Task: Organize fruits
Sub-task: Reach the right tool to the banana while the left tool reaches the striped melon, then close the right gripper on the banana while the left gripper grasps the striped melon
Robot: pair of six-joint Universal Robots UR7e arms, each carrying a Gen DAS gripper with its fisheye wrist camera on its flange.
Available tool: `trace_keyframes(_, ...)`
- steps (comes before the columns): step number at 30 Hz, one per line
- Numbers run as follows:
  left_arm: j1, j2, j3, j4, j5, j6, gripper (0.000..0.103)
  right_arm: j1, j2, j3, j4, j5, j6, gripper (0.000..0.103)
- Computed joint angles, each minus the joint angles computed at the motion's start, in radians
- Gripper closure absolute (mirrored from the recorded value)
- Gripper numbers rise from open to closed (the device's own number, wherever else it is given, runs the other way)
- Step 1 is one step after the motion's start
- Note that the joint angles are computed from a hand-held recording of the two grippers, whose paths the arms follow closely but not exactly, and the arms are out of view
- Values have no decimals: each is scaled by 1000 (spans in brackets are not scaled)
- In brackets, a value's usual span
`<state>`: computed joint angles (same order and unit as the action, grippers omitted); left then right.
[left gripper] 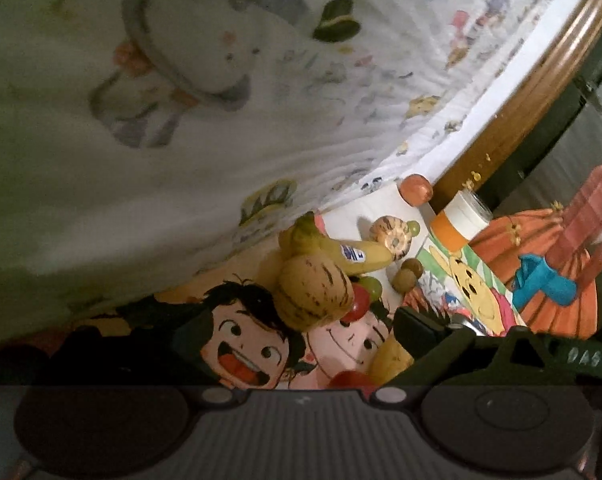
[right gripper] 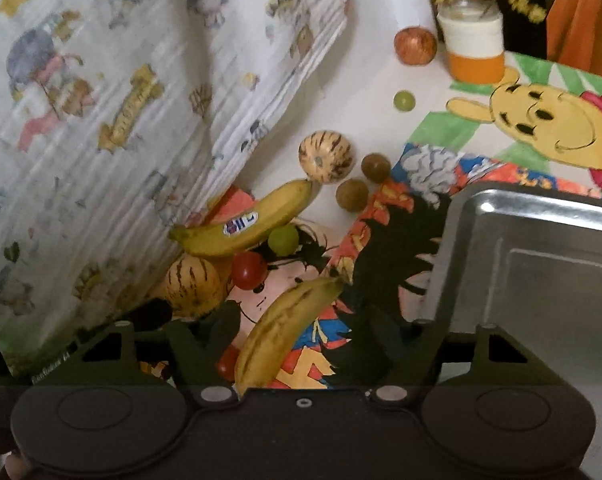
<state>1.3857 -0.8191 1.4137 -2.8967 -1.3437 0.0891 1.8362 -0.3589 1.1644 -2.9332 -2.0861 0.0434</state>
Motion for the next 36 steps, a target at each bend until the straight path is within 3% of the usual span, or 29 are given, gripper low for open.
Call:
trace_keyframes(14,10,62,-101,63,-26,-92,18,-3,39,1,-41,52,-78,39)
trace_keyframes(23,6,74,-130,106,-18,-89,22,6,101,-69,-44,-14,-90,49)
trace_keyframes(31,6,87,-160,148,-11,-105,40,3,109,-69,-65,2,-77,55)
trace_keyframes(36,7,91,-173,173,-13,-101,44,-2,102,-52,-82,25,-48,59)
